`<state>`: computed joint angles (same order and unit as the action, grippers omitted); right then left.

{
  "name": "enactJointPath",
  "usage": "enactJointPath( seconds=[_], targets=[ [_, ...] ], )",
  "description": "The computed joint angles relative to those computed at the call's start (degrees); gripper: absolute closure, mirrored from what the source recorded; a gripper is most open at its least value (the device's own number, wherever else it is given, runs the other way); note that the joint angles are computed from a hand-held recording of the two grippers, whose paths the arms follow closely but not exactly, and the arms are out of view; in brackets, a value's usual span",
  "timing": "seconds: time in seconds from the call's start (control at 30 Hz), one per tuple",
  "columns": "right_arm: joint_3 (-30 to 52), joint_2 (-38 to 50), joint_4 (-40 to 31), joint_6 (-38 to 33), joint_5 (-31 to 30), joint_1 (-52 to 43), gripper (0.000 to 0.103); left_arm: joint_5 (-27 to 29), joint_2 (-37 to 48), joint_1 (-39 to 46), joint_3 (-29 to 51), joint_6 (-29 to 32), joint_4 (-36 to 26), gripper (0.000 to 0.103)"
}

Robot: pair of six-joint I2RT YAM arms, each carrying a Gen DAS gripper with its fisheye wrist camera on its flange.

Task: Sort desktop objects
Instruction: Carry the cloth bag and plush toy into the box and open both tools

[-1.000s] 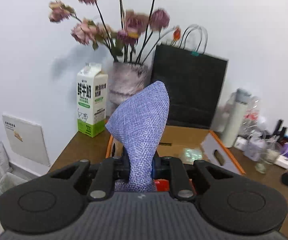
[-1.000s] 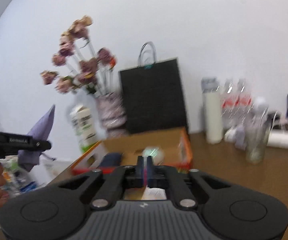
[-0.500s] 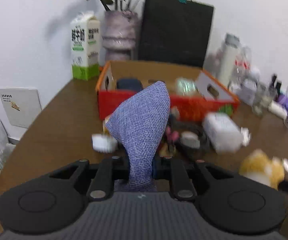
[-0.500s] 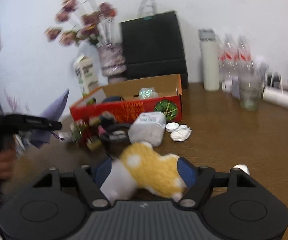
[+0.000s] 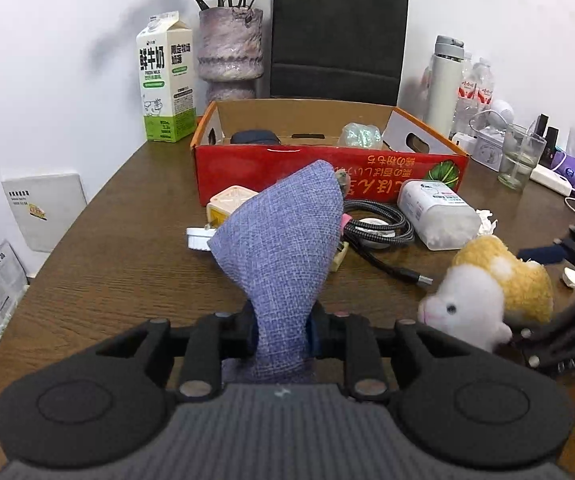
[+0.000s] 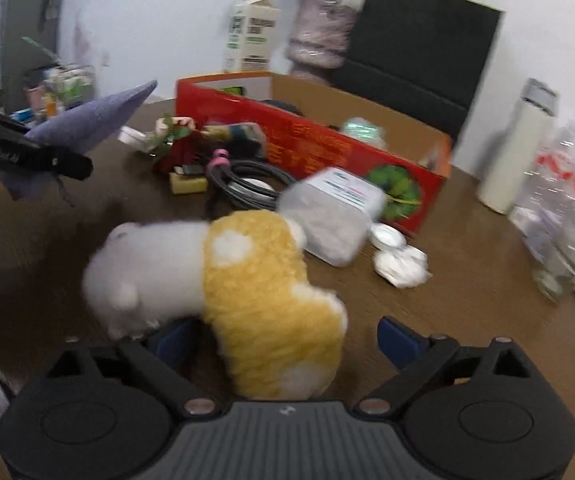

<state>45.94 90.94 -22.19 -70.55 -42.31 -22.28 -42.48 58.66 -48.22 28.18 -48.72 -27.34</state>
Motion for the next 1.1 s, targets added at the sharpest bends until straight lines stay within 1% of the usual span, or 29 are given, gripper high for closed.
enactJointPath(
  seconds=[0.1, 0.17, 0.2, 0.23, 0.27, 0.3, 0.4, 0.47, 0.53, 0.57, 0.6, 0.63, 0.67, 0.7, 0.73, 0.77, 0.8, 0.87, 0.9, 0.93, 0.97, 1.0, 1.03, 1.07, 1.1],
  targets=[
    [1.0, 0.5, -0.7, -1.0, 0.6, 2.7, 0.007, 0.5, -0.8, 0.3, -0.2, -1.5, -1.8, 0.079],
    [-0.1, -0.8, 1.2, 0.1, 1.5, 4.5, 0.007, 1.1, -1.6, 0.7, -0.7, -1.9, -2.2, 0.079],
    [-0.9, -1.3, 2.6, 1.0, 1.6, 5.1, 0.008, 1.1, -1.8, 0.8, -0.7, -2.2, -2.4, 0.079],
    [-1.9, -1.8, 4.4, 3.3, 1.9, 5.9, 0.016, 0.8, -1.9, 0.7, -0.8, -2.5, -2.5, 0.079],
    [-1.8, -1.8, 3.4, 4.8, 1.0, 5.9, 0.025, 0.6, -2.0, 0.7, -0.7, -2.5, -2.7, 0.079],
    [-1.9, -1.8, 2.8, 6.0, 0.2, 5.9, 0.047, -0.1, -2.2, 0.4, -0.7, -2.4, -3.0, 0.081],
    [-3.6, -2.9, 2.3, 8.2, -4.0, 4.0, 0.049, -2.4, -3.3, -0.3, -0.2, -1.2, -3.3, 0.083],
    [-3.9, -4.0, 0.7, 10.5, -7.4, 1.7, 0.05, -1.5, -5.0, 1.7, 0.6, 3.2, -2.0, 0.084],
    [-0.8, -4.6, -5.2, 11.6, -12.1, -0.9, 0.05, 0.6, -6.0, 6.0, 2.4, 11.6, 1.7, 0.084],
    [1.1, -4.9, -6.2, 13.9, -13.8, -1.5, 0.05, 1.3, -5.0, 8.4, 3.9, 16.7, 4.5, 0.084],
    [3.3, -5.2, -5.4, 19.0, -14.4, -1.1, 0.049, 2.2, -3.2, 10.8, 5.4, 21.9, 7.9, 0.084],
    [5.3, -5.1, -4.1, 23.4, -13.9, -0.1, 0.049, 4.3, -0.2, 14.2, 7.7, 27.5, 11.6, 0.084],
    [7.1, -5.1, 0.3, 30.3, -12.2, 1.8, 0.049, 8.2, 4.1, 18.4, 11.4, 32.0, 13.9, 0.084],
    [8.3, -5.0, 5.6, 36.7, -8.6, 4.4, 0.049, 12.3, 8.4, 22.0, 15.4, 34.8, 14.3, 0.084],
    [11.2, -3.6, 9.6, 41.9, -2.3, 8.3, 0.049, 16.8, 14.2, 25.6, 21.1, 36.3, 13.6, 0.084],
    [15.5, -0.7, 11.1, 46.2, 3.2, 11.8, 0.049, 20.2, 19.9, 28.3, 26.7, 37.6, 12.4, 0.084],
    [21.1, 3.2, 10.5, 48.8, 7.8, 15.0, 0.049, 22.4, 26.1, 30.4, 32.9, 38.9, 10.8, 0.084],
    [34.5, 12.9, 5.4, 50.3, 15.5, 20.7, 0.049, 25.2, 38.5, 33.4, 46.3, 39.4, 5.3, 0.084],
    [41.4, 18.3, 3.1, 49.1, 21.2, 23.9, 0.049, 26.1, 44.6, 34.6, 53.4, 38.8, 2.0, 0.084],
    [46.9, 22.9, 1.7, 48.0, 26.6, 26.6, 0.049, 26.7, 50.1, 35.6, 59.8, 37.5, -1.8, 0.084],
    [52.4, 27.6, 0.2, 46.9, 31.8, 28.9, 0.049, 27.0, 55.6, 36.3, 66.3, 37.5, -5.2, 0.083],
    [58.7, 32.6, -2.3, 46.3, 36.1, 30.8, 0.049, 26.2, 59.3, 36.7, 70.4, 37.6, -6.9, 0.079],
    [62.9, 36.3, -3.7, 46.0, 38.5, 31.7, 0.049, 24.4, 62.5, 36.8, 73.3, 37.5, -7.3, 0.076],
    [68.4, 40.3, -6.4, 45.7, 40.4, 32.5, 0.049, 23.3, 64.3, 37.0, 74.3, 37.0, -6.4, 0.061],
    [72.6, 43.4, -8.6, 45.7, 41.0, 32.9, 0.048, 23.4, 65.7, 37.6, 75.3, 36.5, -6.0, 0.044]
  ],
)
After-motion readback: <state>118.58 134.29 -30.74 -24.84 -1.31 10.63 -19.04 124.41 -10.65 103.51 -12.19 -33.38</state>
